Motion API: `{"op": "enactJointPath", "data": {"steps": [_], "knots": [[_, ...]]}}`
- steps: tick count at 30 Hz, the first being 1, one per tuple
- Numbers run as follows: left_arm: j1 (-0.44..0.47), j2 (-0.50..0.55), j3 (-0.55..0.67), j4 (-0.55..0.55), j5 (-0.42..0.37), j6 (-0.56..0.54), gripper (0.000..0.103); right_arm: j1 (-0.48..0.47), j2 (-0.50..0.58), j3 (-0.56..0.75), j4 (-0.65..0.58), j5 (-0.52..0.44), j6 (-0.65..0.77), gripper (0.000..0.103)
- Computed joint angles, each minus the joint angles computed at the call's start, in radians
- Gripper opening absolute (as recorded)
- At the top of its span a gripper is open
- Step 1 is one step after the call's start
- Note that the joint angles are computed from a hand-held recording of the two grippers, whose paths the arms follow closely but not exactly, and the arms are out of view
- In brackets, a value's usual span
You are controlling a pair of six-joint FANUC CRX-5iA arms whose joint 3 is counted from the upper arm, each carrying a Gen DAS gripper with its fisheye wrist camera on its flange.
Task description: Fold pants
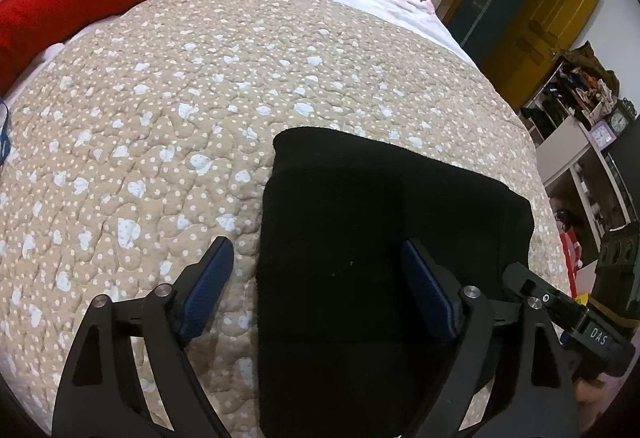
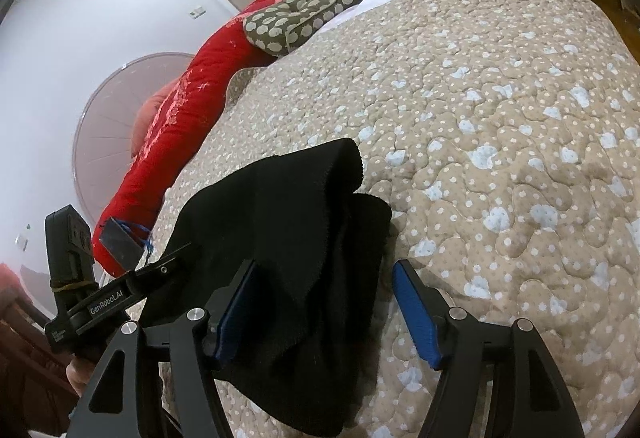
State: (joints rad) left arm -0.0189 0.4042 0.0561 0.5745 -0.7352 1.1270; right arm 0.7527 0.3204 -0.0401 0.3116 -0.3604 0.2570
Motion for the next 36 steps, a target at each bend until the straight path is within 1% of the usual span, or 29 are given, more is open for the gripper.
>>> {"op": "enactJointPath", "data": {"steps": [7, 10, 12, 17, 30, 32, 34, 35, 36], "knots": [[-0.002, 0.0, -0.003, 0.002, 0.007, 0.001, 0.088, 0.003, 0.017, -0.004, 0.08, 0.016, -0.061, 0.067], [-0.003, 0.0, -0.004, 0.002, 0.01, 0.004, 0.088, 0.006, 0.031, 0.03, 0.045, -0.012, -0.011, 0.068], [-0.004, -0.001, -0.006, 0.002, 0.015, 0.005, 0.088, 0.009, 0.039, 0.042, 0.056, -0.029, -0.009, 0.068], [-0.008, -0.005, -0.011, -0.006, 0.023, 0.009, 0.088, 0.009, 0.039, 0.033, 0.086, -0.024, -0.035, 0.065], [-0.012, -0.008, -0.017, -0.007, 0.027, 0.018, 0.088, 0.009, 0.035, 0.03, 0.087, -0.03, -0.028, 0.063], [-0.013, -0.008, -0.016, -0.008, 0.027, 0.019, 0.088, 0.01, 0.034, 0.028, 0.094, -0.031, -0.034, 0.063], [-0.015, -0.008, -0.014, -0.014, 0.029, 0.021, 0.088, 0.012, 0.033, 0.02, 0.128, -0.031, -0.066, 0.061], [-0.017, -0.011, -0.018, -0.014, 0.033, 0.019, 0.084, 0.014, 0.033, 0.017, 0.145, -0.033, -0.08, 0.058], [-0.018, -0.014, -0.027, 0.009, 0.037, -0.007, 0.074, 0.016, 0.031, 0.011, 0.176, -0.036, -0.101, 0.056]]}}
